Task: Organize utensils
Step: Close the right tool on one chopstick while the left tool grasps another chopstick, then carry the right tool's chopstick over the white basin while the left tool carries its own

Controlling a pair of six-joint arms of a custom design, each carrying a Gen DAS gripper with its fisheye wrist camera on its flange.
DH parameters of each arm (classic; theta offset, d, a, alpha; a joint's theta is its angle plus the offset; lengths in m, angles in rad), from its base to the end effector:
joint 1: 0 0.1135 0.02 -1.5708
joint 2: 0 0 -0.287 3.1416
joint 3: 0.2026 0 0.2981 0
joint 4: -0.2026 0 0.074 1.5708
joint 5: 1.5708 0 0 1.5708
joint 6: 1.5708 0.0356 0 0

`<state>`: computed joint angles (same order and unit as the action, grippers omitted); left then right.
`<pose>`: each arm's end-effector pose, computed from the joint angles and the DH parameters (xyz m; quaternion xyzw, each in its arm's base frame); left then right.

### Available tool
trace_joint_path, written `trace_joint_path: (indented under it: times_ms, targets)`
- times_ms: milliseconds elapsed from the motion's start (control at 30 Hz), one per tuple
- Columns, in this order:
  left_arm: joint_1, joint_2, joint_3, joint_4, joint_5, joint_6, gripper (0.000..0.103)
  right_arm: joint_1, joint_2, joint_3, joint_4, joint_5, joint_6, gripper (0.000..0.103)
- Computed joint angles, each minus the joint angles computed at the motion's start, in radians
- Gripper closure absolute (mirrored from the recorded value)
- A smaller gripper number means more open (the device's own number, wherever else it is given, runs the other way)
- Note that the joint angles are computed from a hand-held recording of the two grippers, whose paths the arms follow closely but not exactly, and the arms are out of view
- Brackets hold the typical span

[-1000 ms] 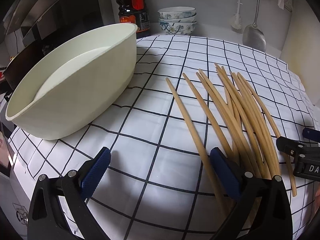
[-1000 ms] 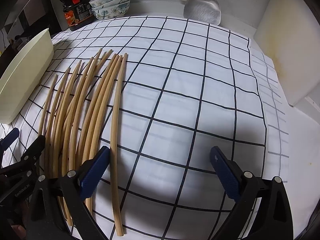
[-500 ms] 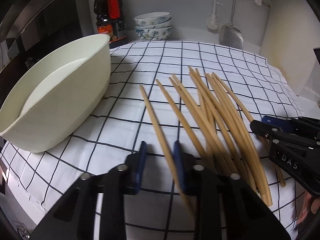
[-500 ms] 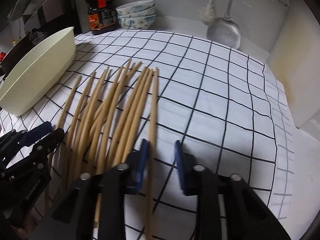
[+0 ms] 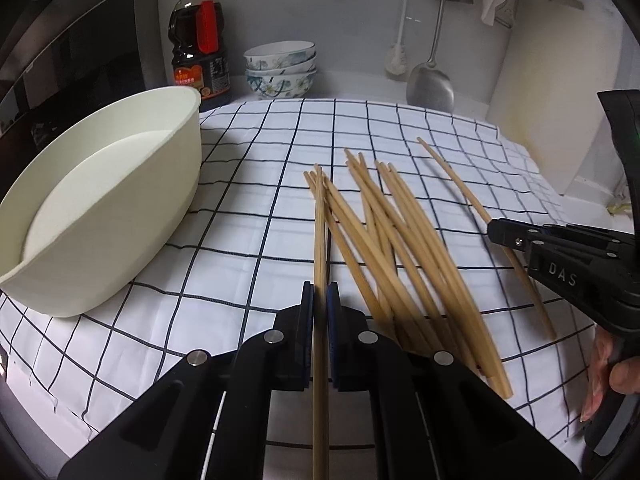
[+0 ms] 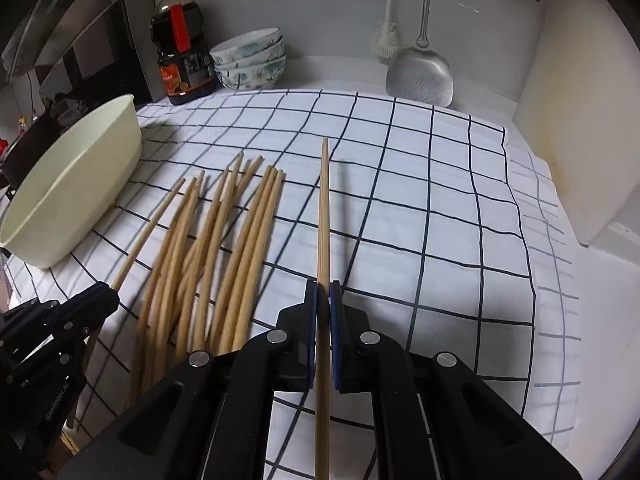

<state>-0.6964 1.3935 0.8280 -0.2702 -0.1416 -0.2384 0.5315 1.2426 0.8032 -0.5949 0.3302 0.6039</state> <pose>0.2497 -0.2023 0.2091 0.1866 0.9123 -0.1026 0.3497 0.2406 0.1281 0.2227 0.0780 0.9489 0.0070 0.3056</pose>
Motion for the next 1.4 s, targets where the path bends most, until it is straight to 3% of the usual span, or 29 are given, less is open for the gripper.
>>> trace_joint_path:
  times_ms: [367, 600, 700, 967, 1400]
  targets:
    - [0.097, -0.131, -0.008, -0.028, 0.139, 0.077, 0.096, 0.052, -0.087, 0.007, 0.01, 0.053, 0.063, 0.097]
    - [0.255, -0.21, 0.066, -0.113, 0.284, 0.148, 0.096, 0.134, -0.092, 0.089, 0.025, 0.098, 0.099, 0.097]
    - [0.348, -0.213, 0.125, -0.151, 0.339, 0.195, 0.096, 0.168, -0.029, 0.159, 0.059, 0.111, 0.101, 0.097]
    - [0.596, -0.083, 0.285, -0.226, 0.478, 0.326, 0.096, 0.184, 0.236, 0.42, 0.154, 0.009, 0.078, 0.097]
    - [0.796, 0.22, 0.464, -0.25, 0.586, 0.421, 0.096, 0.208, 0.736, 0.992, -0.009, -0.101, 0.073, 0.097]
